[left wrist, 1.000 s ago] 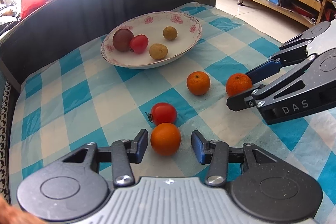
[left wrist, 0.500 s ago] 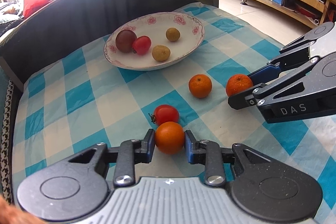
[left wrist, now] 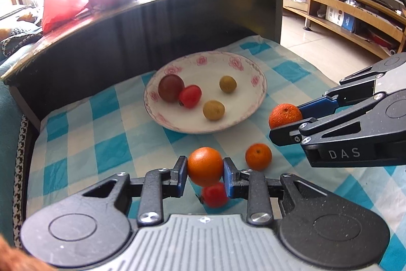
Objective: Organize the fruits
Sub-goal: 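Carry both held oranges over the white bowl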
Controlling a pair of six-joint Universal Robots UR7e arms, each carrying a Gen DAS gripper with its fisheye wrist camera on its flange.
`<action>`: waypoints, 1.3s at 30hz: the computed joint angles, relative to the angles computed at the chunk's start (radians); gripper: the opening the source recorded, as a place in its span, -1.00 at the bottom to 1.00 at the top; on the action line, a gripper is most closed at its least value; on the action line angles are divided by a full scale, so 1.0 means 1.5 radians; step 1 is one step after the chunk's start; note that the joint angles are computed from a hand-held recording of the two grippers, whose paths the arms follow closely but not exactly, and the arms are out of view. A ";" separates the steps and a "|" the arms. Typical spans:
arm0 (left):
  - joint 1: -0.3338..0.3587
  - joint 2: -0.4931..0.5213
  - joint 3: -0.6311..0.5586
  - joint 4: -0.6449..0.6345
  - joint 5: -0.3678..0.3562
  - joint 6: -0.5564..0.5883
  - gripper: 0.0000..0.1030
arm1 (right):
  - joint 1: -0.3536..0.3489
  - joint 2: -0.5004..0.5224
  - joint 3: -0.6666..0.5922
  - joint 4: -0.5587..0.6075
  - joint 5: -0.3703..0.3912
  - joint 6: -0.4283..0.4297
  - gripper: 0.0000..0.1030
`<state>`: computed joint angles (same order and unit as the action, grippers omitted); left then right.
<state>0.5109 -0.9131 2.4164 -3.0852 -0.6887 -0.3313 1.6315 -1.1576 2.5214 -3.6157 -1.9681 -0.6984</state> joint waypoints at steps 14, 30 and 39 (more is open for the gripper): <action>0.033 0.038 -0.054 -0.050 0.035 0.062 -0.25 | 0.003 0.028 -0.046 -0.012 -0.001 0.008 -0.47; 0.067 0.084 -0.108 -0.067 0.042 0.100 -0.25 | -0.005 0.069 -0.093 -0.024 -0.007 0.011 -0.47; 0.077 0.096 -0.119 -0.073 0.040 0.106 -0.25 | -0.011 0.079 -0.103 -0.029 -0.005 0.005 -0.47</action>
<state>0.6267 -0.7687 2.2377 -3.1952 -0.6289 -0.1716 1.6153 -1.0386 2.3666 -3.6599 -1.9762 -0.6908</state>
